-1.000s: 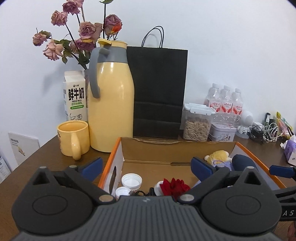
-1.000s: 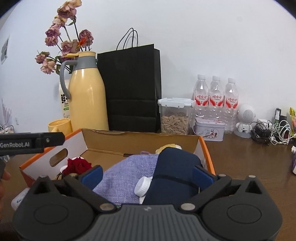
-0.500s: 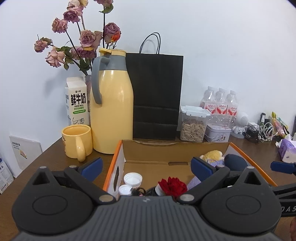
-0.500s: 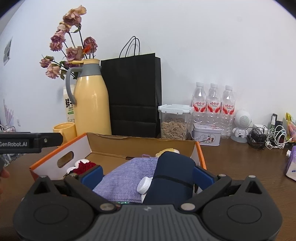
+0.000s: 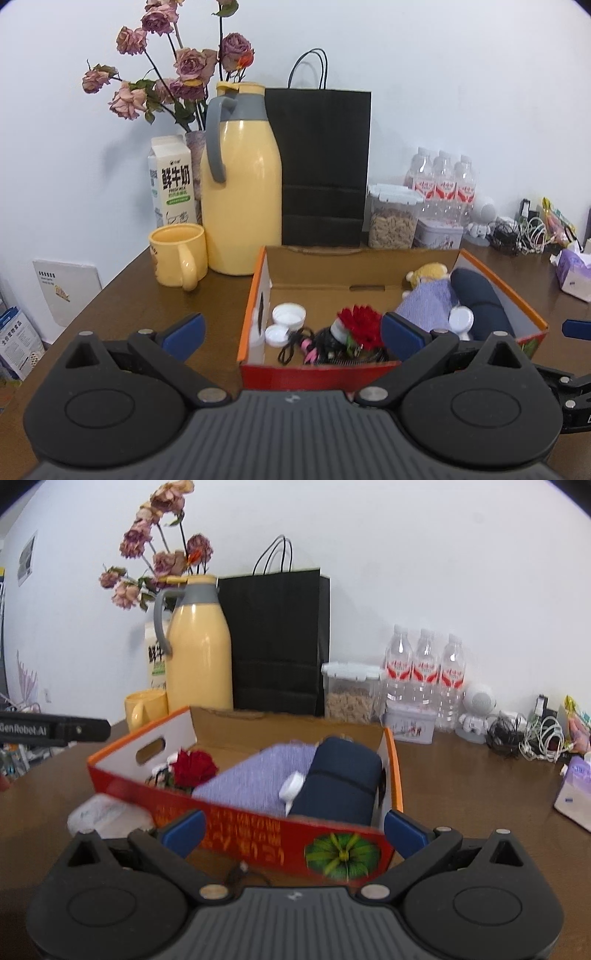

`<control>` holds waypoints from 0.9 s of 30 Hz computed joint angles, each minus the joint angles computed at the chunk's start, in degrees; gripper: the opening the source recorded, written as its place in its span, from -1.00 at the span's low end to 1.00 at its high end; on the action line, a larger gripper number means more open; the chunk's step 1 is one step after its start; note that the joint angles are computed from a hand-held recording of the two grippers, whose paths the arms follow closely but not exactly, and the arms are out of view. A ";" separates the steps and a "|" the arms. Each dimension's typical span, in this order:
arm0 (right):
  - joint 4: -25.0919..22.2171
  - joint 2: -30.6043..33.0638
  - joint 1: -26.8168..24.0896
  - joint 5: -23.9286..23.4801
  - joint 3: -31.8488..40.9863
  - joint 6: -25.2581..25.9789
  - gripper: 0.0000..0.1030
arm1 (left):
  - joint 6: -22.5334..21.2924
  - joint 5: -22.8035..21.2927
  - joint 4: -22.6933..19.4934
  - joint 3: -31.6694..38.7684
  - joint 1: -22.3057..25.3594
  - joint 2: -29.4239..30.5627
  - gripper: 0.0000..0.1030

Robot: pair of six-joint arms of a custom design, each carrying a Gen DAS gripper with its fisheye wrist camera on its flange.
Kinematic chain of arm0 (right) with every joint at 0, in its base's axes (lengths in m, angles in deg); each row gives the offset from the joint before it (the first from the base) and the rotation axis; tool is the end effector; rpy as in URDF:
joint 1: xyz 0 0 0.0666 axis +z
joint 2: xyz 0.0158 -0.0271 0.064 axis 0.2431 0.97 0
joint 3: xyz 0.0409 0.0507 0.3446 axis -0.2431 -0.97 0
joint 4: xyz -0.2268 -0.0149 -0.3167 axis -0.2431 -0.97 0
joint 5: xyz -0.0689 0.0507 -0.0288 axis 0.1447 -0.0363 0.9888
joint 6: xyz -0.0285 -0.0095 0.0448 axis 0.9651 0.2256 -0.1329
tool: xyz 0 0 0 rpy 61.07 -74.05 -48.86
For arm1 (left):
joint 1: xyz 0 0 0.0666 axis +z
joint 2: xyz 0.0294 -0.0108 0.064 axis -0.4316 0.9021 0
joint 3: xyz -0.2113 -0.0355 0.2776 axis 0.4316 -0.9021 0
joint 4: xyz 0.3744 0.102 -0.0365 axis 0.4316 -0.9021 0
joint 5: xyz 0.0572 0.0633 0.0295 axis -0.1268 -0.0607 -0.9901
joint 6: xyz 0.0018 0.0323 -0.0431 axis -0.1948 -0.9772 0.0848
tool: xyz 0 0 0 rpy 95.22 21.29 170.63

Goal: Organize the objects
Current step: 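Grasp the black USB cable with the right tool while the left tool grasps the white tissue pack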

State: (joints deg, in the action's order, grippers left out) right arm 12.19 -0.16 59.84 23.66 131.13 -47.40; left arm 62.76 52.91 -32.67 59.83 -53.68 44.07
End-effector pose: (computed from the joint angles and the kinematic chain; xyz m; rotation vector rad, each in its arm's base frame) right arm 0.3668 0.3366 0.4531 0.2418 2.0262 -0.1605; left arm 0.4792 -0.2565 0.4954 0.4811 1.9634 -0.3197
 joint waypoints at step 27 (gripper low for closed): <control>-4.40 8.37 -1.08 -14.34 5.65 -3.04 -0.48 | 1.96 1.65 -8.94 -0.44 -1.08 2.99 1.00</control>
State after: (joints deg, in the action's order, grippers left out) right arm 7.79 8.21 58.76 9.32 136.78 -50.44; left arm 64.72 54.56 -41.61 59.39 -54.76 47.05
